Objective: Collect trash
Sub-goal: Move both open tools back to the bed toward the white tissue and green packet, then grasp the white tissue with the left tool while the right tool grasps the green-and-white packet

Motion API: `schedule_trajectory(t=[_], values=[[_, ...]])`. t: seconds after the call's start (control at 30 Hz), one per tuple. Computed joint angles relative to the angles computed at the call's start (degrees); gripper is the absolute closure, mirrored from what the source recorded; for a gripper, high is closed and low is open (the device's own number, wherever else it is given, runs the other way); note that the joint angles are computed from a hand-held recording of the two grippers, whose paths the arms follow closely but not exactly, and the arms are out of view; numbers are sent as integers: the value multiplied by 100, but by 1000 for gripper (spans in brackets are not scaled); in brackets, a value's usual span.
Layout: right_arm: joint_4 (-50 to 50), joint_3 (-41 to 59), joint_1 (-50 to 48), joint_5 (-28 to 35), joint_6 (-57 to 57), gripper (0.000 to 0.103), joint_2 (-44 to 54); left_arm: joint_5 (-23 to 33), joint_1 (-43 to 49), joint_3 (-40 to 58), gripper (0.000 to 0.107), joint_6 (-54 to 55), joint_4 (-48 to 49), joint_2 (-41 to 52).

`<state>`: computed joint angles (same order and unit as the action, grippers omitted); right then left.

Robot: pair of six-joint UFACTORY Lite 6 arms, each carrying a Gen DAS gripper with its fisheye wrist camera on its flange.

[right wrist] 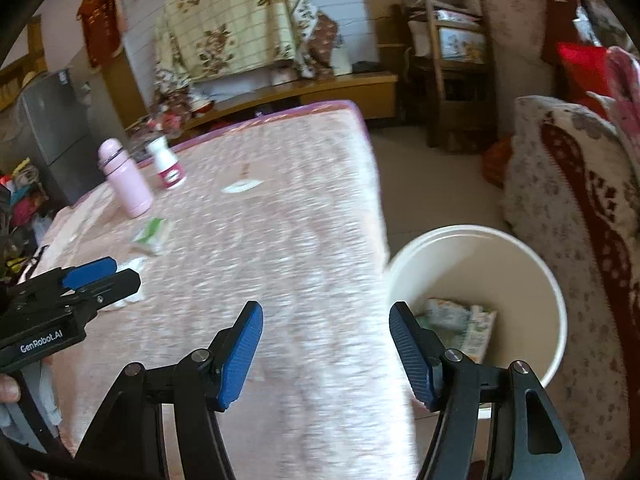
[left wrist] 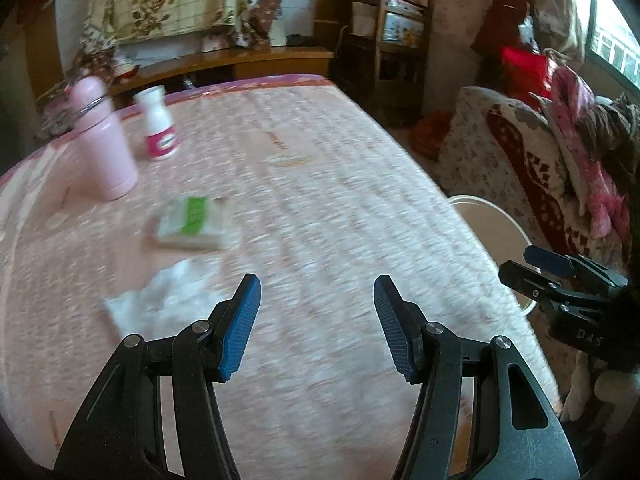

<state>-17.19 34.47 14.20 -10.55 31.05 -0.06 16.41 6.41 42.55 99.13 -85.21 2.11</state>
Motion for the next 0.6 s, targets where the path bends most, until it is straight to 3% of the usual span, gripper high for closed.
schedule_trajectory(t=[0.2,0.37,0.6], values=[[1665,451,899,72,-1259,40,461,467,1267,413,41,-122,617,477],[1844,908,1381,79,-1207,40,953,416,1692,860,39,-19,502,1241],[1763,1554,1733,251,-1099,39,1543,50,1509,1426,39,523,-354,2218]])
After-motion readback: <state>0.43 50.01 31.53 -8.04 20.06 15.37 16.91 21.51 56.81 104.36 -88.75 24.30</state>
